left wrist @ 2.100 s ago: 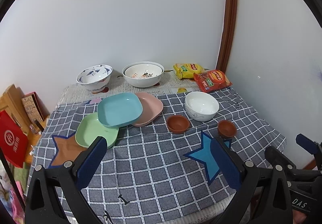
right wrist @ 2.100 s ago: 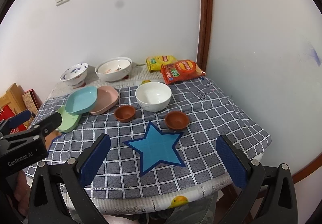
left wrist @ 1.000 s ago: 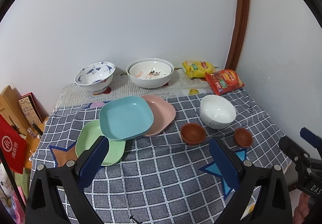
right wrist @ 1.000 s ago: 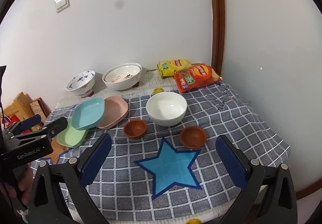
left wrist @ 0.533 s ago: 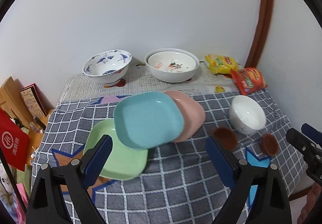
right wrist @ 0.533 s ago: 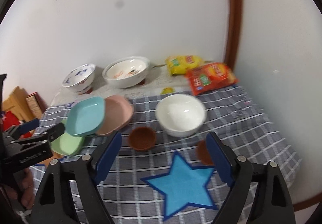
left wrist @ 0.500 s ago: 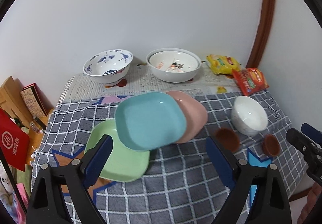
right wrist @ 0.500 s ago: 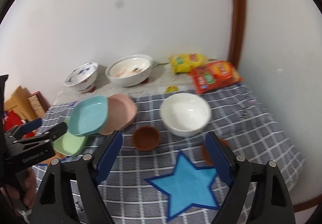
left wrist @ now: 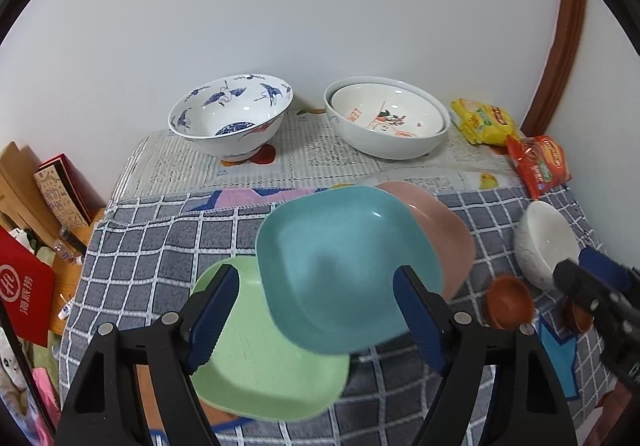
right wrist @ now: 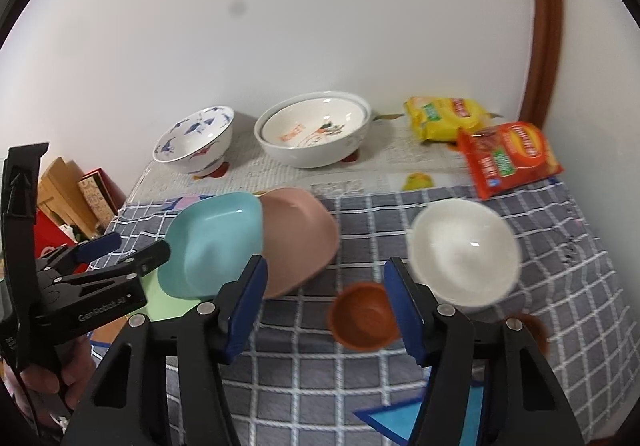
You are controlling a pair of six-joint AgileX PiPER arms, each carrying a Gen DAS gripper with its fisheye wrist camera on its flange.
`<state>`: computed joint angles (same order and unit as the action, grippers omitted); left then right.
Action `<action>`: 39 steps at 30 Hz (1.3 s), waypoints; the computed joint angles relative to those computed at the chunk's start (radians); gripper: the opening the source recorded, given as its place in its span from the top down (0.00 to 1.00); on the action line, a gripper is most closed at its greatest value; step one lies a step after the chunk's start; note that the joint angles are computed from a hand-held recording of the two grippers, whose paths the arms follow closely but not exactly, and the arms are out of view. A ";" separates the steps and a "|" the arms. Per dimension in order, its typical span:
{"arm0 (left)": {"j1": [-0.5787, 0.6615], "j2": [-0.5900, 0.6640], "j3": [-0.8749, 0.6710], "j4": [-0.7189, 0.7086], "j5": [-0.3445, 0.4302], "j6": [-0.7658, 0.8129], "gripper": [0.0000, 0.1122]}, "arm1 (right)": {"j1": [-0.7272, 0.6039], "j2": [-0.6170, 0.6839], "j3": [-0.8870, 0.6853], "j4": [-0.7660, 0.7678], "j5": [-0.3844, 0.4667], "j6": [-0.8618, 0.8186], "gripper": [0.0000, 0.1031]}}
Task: Organize plates and bowls
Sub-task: 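Move both grippers toward the light-blue plate lying on the pink plate, then close both grippers on the light-blue plate rim and lift it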
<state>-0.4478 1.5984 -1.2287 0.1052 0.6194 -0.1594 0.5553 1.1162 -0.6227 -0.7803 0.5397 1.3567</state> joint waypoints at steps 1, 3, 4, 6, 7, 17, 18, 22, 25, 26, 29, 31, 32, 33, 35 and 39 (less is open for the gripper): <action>0.007 0.019 -0.011 -0.009 -0.005 0.014 0.31 | -0.011 0.024 -0.001 -0.005 -0.029 0.008 0.41; 0.020 0.057 -0.036 -0.040 -0.009 0.056 0.32 | -0.031 0.071 -0.006 -0.015 -0.084 0.025 0.41; 0.024 0.073 -0.047 -0.047 -0.010 0.066 0.33 | -0.043 0.097 -0.009 -0.017 -0.118 0.031 0.42; 0.034 0.108 -0.071 -0.060 -0.013 0.080 0.34 | -0.064 0.142 -0.015 -0.020 -0.179 0.040 0.42; 0.040 0.130 -0.087 -0.073 -0.012 0.093 0.35 | -0.072 0.161 -0.021 -0.017 -0.198 0.037 0.42; 0.089 0.270 -0.196 -0.161 -0.005 0.185 0.46 | -0.116 0.377 -0.116 0.061 -0.323 -0.029 0.53; 0.092 0.276 -0.202 -0.166 -0.006 0.191 0.47 | -0.118 0.395 -0.123 0.061 -0.333 -0.026 0.54; 0.106 0.290 -0.219 -0.203 -0.004 0.225 0.47 | -0.128 0.433 -0.139 0.120 -0.358 -0.087 0.60; 0.105 0.302 -0.227 -0.189 -0.003 0.216 0.47 | -0.123 0.453 -0.154 0.135 -0.353 -0.106 0.62; 0.107 0.307 -0.232 -0.190 0.003 0.217 0.47 | -0.123 0.460 -0.157 0.147 -0.355 -0.119 0.62; 0.112 0.321 -0.242 -0.197 0.014 0.221 0.55 | -0.127 0.483 -0.171 0.216 -0.358 -0.186 0.69; 0.116 0.327 -0.247 -0.205 0.021 0.226 0.62 | -0.135 0.497 -0.177 0.303 -0.368 -0.273 0.74; 0.118 0.329 -0.249 -0.215 0.024 0.234 0.66 | -0.139 0.502 -0.180 0.348 -0.373 -0.320 0.79; 0.120 0.330 -0.250 -0.222 0.026 0.241 0.71 | -0.142 0.507 -0.180 0.379 -0.387 -0.353 0.84; 0.113 0.324 -0.240 -0.187 0.013 0.205 0.79 | -0.140 0.519 -0.186 0.328 -0.386 -0.299 0.88; 0.139 0.305 -0.231 -0.261 0.026 0.252 0.88 | -0.141 0.503 -0.167 0.172 -0.386 -0.104 0.91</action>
